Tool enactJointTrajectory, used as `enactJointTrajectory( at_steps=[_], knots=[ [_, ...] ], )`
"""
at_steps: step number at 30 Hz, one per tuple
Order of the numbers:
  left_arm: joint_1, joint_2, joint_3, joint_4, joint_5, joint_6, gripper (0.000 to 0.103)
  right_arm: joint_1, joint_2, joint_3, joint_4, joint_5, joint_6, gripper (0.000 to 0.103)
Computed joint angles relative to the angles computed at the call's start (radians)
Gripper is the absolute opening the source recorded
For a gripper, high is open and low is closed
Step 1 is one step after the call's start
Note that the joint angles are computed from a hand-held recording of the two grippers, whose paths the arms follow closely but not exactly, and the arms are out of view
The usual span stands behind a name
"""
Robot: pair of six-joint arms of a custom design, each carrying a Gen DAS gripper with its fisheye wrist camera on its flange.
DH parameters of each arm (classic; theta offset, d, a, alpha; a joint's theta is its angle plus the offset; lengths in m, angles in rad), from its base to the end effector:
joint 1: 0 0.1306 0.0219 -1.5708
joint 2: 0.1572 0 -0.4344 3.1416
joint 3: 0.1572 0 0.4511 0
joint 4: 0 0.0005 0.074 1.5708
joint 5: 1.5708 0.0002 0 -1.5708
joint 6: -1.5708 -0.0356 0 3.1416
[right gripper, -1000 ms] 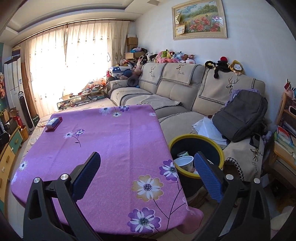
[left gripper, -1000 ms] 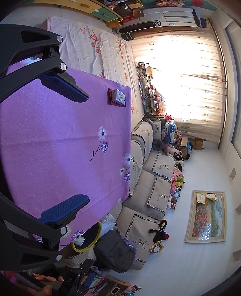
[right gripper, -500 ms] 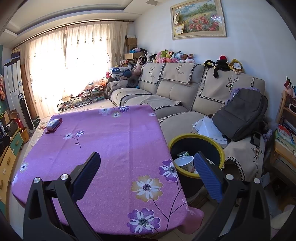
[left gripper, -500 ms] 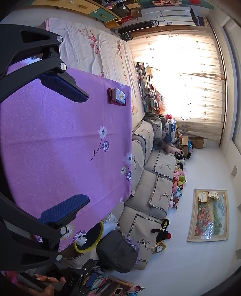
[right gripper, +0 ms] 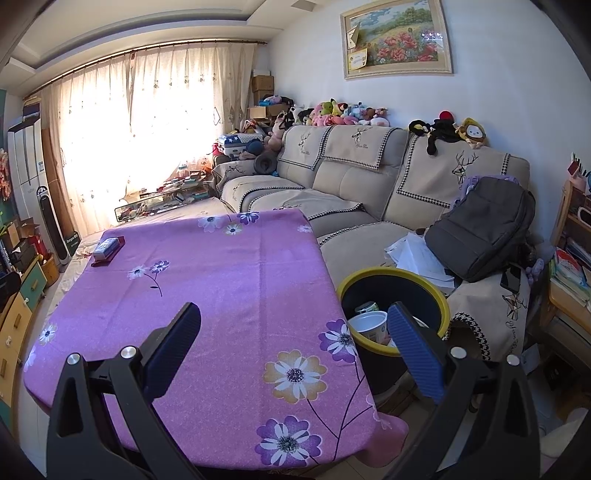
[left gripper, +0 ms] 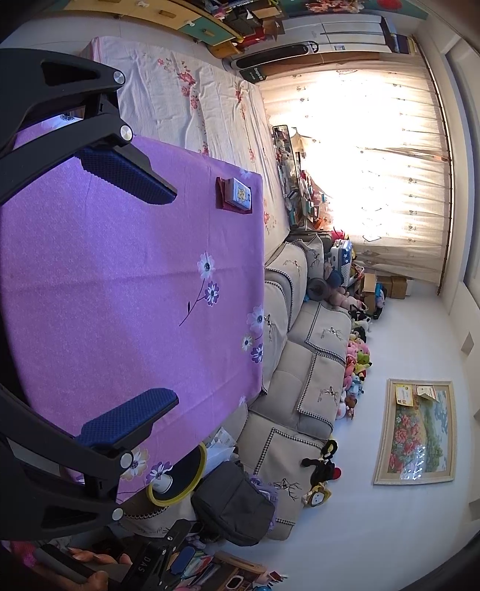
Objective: Collect trash
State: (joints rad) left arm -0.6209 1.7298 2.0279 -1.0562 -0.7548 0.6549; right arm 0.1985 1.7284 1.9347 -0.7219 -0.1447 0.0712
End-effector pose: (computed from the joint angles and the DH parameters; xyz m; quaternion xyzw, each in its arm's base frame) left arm 0.5512 -0.3649 0.6071 -0.1601 0.8513 0.0531 0.4968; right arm 0.6783 0.1412 0.5820 -0.1519 0.8490 0.0943 0.4972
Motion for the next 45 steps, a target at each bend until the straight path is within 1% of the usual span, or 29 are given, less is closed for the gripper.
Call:
enactJointTrajectory(
  at_steps=[14, 45],
  knots=[
    [-0.003, 0.009, 0.009, -0.004, 0.000, -0.006, 0.098, -0.001, 0.000, 0.001, -0.001, 0.000, -0.002, 0.096],
    [-0.002, 0.026, 0.034, -0.030, 0.001, 0.013, 0.098, 0.001, 0.001, 0.003, -0.004, 0.000, -0.004, 0.096]
  ],
)
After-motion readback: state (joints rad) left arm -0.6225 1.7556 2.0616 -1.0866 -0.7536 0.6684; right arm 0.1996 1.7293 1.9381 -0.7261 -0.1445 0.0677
